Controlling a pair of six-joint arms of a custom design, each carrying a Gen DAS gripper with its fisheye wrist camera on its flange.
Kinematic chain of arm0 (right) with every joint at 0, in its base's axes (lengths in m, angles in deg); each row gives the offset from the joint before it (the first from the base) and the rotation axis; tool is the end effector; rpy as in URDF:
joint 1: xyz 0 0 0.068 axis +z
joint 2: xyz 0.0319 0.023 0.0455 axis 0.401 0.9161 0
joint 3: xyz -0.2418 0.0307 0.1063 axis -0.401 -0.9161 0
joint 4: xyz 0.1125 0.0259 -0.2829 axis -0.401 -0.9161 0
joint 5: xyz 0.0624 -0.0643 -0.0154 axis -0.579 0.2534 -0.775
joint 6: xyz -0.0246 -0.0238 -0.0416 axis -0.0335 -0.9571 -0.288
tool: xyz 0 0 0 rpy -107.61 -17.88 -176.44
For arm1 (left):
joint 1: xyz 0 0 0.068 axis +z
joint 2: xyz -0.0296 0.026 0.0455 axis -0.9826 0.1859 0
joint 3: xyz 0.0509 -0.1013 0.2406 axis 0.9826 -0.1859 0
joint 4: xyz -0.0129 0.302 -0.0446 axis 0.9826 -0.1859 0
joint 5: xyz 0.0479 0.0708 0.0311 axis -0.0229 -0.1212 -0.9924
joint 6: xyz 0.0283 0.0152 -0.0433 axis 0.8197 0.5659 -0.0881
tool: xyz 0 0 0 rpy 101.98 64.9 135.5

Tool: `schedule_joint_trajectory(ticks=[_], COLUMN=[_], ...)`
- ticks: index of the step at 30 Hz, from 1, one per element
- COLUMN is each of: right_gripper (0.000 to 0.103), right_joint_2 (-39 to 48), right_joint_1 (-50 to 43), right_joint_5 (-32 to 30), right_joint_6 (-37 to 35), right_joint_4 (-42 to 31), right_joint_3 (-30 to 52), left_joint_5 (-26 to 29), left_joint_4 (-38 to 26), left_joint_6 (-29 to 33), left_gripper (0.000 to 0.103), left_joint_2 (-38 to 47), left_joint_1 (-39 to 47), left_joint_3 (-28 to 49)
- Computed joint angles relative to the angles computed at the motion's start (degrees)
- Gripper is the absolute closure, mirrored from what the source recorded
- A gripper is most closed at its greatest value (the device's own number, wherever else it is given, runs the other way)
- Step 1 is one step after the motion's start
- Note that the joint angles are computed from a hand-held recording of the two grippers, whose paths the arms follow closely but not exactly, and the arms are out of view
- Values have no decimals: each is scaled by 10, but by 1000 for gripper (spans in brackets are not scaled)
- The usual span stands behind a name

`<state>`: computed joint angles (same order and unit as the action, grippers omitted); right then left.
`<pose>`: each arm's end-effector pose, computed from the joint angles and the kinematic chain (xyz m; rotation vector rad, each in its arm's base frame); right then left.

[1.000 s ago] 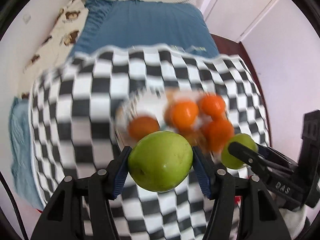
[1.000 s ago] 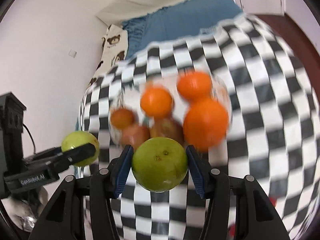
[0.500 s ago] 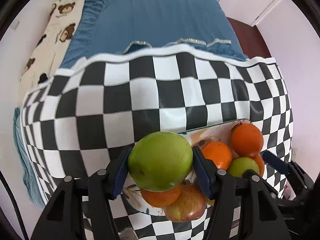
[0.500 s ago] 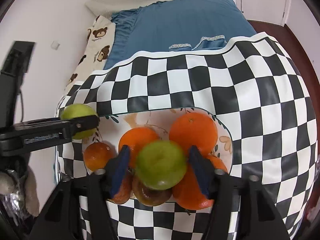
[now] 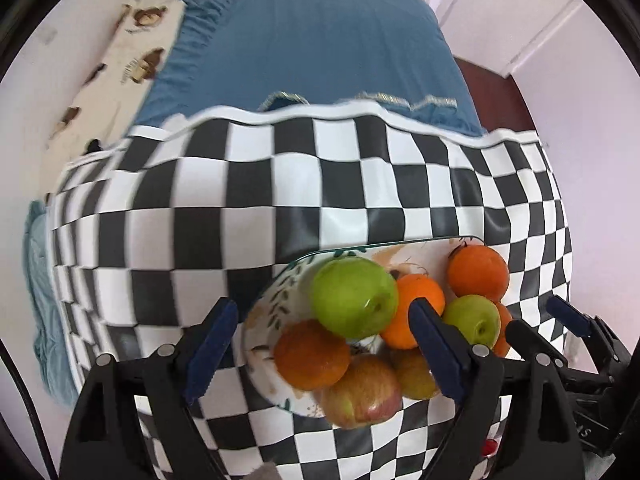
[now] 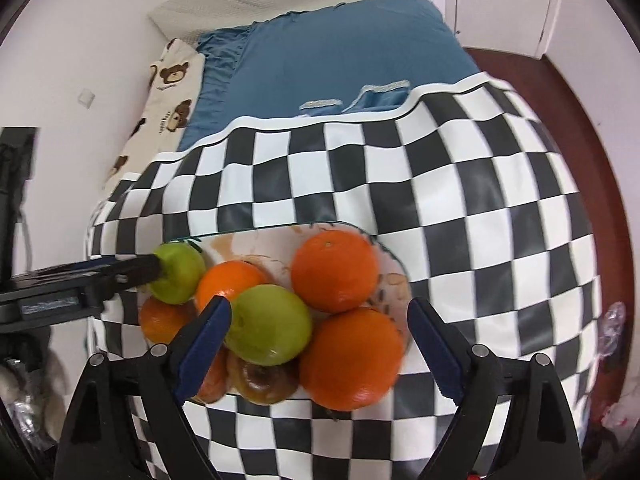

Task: Organize fruits
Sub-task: 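Open both tools and lift them away from the plate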

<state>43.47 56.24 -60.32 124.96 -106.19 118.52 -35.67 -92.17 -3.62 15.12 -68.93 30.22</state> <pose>0.2179 0.1374 0.2649 0.4960 2.8010 0.2852 0.2989 0.0490 0.2942 0.4181 2.9630 -0.1705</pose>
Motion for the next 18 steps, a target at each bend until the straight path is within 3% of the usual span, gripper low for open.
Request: schedule_joint_trajectory(ticks=[4, 10, 18], right_gripper=[11, 11, 11], right_joint_2=[-4, -36, -53], right_joint_1=[42, 118, 298], right_joint_5=[46, 67, 151], right_joint_6=[15, 78, 231], right_joint_4=[-57, -101, -204], right_joint_3=[21, 16, 63], left_joint_5=[4, 19, 83], left_joint_4=[8, -16, -79], left_joint_6=[20, 85, 197], left_gripper=[16, 16, 16], left_joint_2=[-68, -173, -272], left_joint_1=[38, 111, 253], left_joint_3=[-37, -93, -103])
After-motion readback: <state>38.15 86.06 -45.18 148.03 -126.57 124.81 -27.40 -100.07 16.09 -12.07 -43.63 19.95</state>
